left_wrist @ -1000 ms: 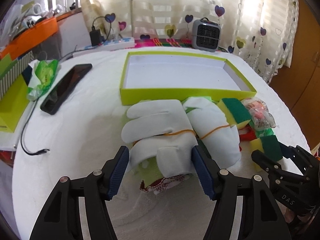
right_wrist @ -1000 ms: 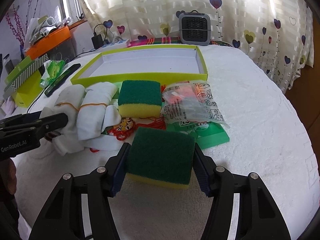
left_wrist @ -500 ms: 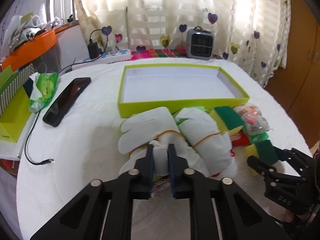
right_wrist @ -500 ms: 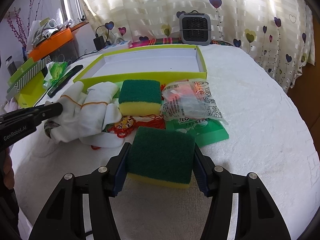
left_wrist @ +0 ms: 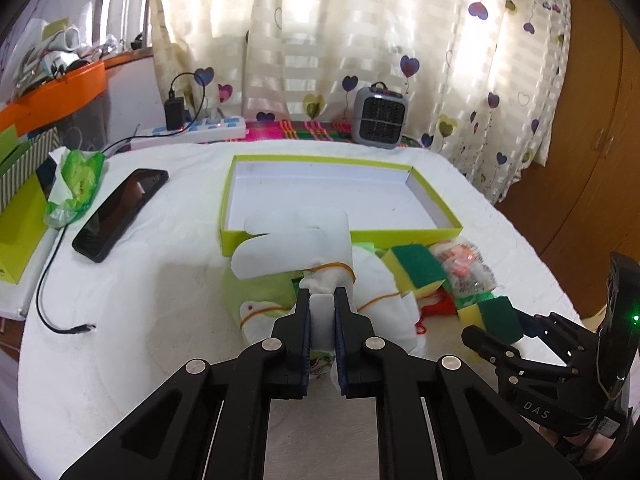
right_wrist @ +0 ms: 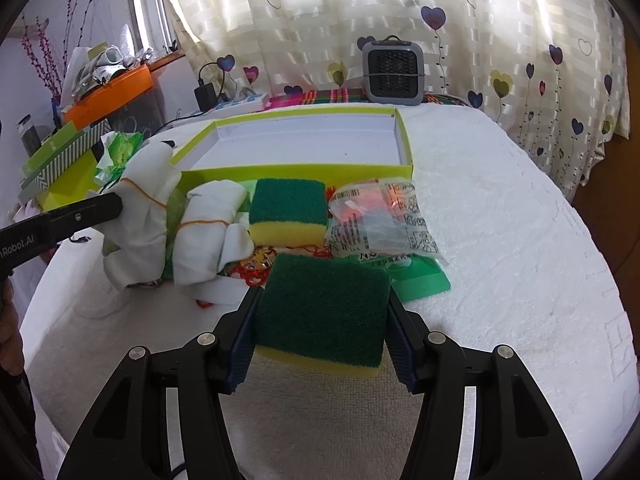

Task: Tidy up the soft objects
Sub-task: 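Carry the gloves into the green box with the left gripper while the right carries the sponge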

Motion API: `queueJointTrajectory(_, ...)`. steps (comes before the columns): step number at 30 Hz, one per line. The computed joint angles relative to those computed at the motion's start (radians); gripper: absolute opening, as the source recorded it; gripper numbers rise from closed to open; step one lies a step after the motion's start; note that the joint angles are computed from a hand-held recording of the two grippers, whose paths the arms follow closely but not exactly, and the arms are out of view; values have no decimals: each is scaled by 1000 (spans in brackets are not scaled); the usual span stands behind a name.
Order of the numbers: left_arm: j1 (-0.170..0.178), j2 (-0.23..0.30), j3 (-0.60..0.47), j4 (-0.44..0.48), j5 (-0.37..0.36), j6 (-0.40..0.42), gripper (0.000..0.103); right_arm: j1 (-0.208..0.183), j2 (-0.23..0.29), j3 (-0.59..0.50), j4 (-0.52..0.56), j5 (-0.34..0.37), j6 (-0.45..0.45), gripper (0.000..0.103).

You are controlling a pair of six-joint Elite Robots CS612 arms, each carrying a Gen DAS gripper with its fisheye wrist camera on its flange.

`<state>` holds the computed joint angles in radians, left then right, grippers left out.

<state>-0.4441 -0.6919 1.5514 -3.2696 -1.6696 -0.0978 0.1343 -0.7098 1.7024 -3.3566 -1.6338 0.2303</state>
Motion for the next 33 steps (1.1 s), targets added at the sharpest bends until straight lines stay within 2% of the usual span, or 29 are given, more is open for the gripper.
queueJointTrajectory(6,5,-6,-6,-15,-22,-9,10,0,-17,5,-35,-18,-15,58)
queueJointTrajectory(16,18,-2,-57,-3,-54,-3,10,-14,-32,-22,-29,3,-34,58)
queueJointTrajectory(28,39,49,-200,99,-96,-5,10,-33,-14,-117,50,38,-63,58)
queueJointTrajectory(33,44,88,-286,176,-110,-3,10,-41,8,-174,105,65,-68,58)
